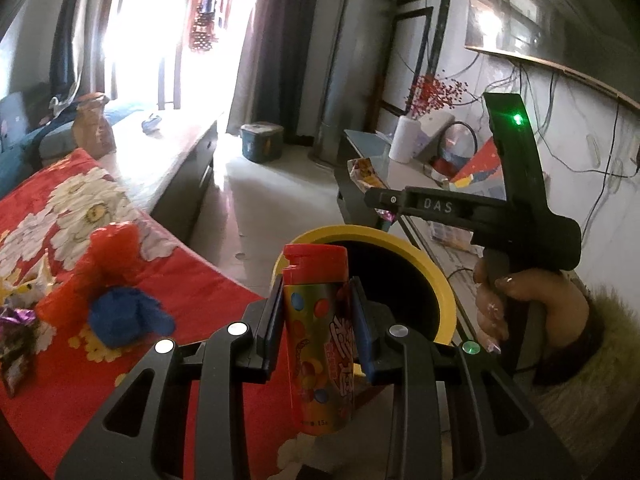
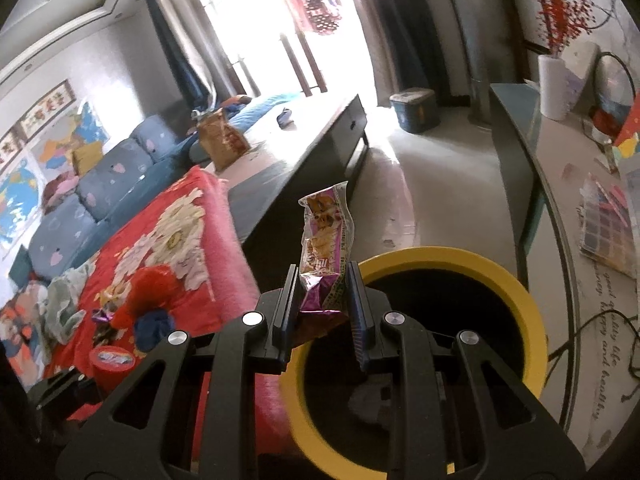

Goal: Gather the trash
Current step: 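Carry the candy tube and snack wrapper in both tools over the yellow-rimmed bin, then open both tools to drop the candy tube and snack wrapper into the bin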

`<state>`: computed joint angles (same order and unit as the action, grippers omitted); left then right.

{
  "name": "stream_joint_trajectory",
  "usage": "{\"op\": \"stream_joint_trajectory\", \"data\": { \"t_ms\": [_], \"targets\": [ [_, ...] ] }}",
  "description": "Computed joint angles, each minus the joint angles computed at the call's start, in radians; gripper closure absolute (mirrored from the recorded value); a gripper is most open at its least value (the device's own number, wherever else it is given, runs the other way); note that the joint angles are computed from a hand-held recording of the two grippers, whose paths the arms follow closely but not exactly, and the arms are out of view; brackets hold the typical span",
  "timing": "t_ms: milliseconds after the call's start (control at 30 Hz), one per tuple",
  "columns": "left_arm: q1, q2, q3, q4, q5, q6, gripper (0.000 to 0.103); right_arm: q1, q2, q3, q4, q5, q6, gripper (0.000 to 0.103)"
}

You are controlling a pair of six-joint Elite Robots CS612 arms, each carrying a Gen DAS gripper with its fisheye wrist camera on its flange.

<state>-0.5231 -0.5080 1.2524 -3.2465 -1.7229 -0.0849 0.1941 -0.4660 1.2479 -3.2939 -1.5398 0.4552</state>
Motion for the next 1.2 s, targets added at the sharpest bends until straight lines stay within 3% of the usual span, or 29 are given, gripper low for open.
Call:
{"op": "stream_joint_trajectory", "data": {
  "t_ms": [533,1200],
  "targets": [
    [-0.016,0.075,-0.112,0.071,-0.041,0.033,0.074,-0.027,0.002,0.028,0.03,-0.044,0.072,0.085],
    [-0.026,0.172,-0.268,0.215,-0.097,0.042,0.073,-0.046,0.019,0.022,0.113,-0.019,0.12,0.084]
  ]
}}
